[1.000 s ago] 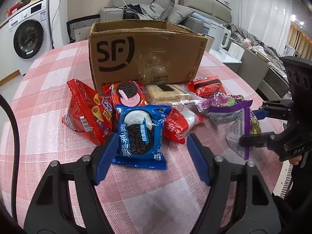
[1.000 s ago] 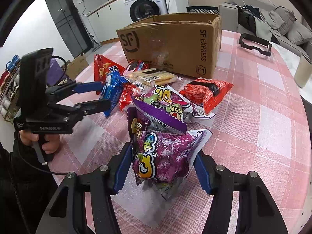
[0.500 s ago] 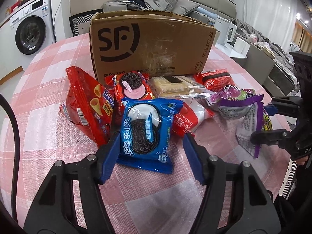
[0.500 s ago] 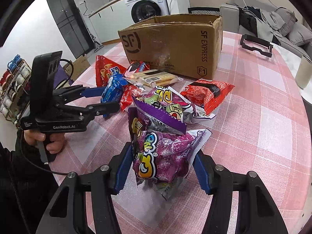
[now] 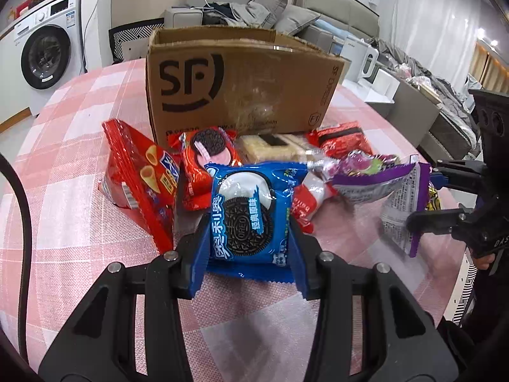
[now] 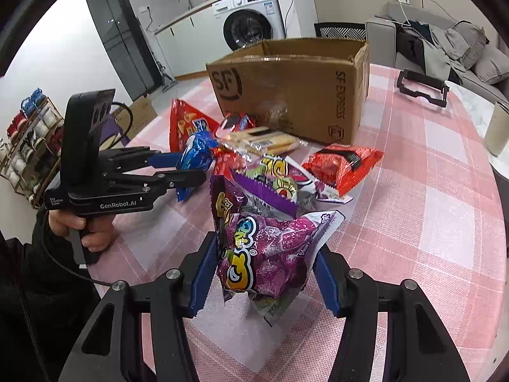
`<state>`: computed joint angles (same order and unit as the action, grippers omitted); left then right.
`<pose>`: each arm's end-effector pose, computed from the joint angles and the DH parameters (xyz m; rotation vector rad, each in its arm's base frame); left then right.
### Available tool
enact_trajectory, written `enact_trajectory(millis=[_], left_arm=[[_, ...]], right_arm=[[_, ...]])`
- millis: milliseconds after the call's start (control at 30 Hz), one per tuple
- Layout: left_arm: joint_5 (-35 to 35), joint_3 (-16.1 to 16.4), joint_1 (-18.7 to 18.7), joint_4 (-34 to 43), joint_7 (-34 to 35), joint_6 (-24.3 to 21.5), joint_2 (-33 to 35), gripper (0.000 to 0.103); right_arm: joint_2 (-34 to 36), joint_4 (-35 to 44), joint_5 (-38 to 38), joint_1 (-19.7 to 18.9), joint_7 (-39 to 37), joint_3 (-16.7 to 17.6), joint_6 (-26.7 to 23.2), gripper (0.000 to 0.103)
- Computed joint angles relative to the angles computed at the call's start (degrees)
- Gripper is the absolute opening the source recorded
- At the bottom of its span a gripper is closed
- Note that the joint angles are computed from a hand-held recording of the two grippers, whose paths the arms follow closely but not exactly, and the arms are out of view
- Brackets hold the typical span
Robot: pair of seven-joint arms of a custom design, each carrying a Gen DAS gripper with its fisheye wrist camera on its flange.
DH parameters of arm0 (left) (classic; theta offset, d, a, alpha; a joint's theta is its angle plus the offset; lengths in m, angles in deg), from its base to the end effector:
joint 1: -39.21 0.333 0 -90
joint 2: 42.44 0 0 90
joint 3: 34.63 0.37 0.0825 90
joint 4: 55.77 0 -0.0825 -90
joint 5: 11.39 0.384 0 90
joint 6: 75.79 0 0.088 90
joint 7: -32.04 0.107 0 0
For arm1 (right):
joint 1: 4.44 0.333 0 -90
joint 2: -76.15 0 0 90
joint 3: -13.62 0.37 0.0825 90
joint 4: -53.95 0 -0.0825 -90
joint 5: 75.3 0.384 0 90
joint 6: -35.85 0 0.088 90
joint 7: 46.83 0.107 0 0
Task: Organize snacks
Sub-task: 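Grasp the purple candy bag with the right gripper while the left grasps the blue Oreo pack, then lift the purple candy bag and blue Oreo pack over the box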
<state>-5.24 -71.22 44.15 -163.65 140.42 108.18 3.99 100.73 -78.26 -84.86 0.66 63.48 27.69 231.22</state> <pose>0.6384 -0.3109 0.2581 -1.2182 2.5192 -1.0923 0.5549 0.2037 0.2942 -1.8295 1.6564 -0.2899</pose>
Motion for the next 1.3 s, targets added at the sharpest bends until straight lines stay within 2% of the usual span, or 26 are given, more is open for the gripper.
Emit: enact_trajectory(millis=[100, 333, 533, 633, 867, 1300], left_arm=[[0.3, -0.9, 1.0, -1.0, -0.2, 1.2, -0.5, 0.041], [2.4, -2.9, 4.1, -3.0, -1.5, 3.2, -1.6, 0.041], [4.4, -3.9, 5.9, -4.2, -3.0, 3.9, -2.4, 0.041], [5.3, -3.9, 6.0, -4.4, -3.9, 4.4, -2.6, 0.041], [7.4, -3.9, 6.8, -5.4, -6.0, 5.8, -3.4, 0.041], [11.1, -2.2, 7.1, -7.1, -11.7, 9.1, -6.3, 0.041]], right_arm=[[-0.6, -0.7, 0.5, 0.7, 0.3, -0.9, 1.8, 0.057], [-2.0, -3.3, 4.3, 4.9, 2.0, -6.1, 10.0, 0.057], [-2.8, -4.2, 7.5, 7.7, 1.9, -8.9, 13.1, 0.057], [-3.0, -4.3, 11.8, 10.8, -0.2, -11.1, 14.6, 0.057], [-3.0, -4.4, 16.8, 12.3, -1.4, -11.9, 16.6, 0.057], [-2.4, -2.9, 18.8, 13.2, -2.1, -11.8, 16.7, 0.057]])
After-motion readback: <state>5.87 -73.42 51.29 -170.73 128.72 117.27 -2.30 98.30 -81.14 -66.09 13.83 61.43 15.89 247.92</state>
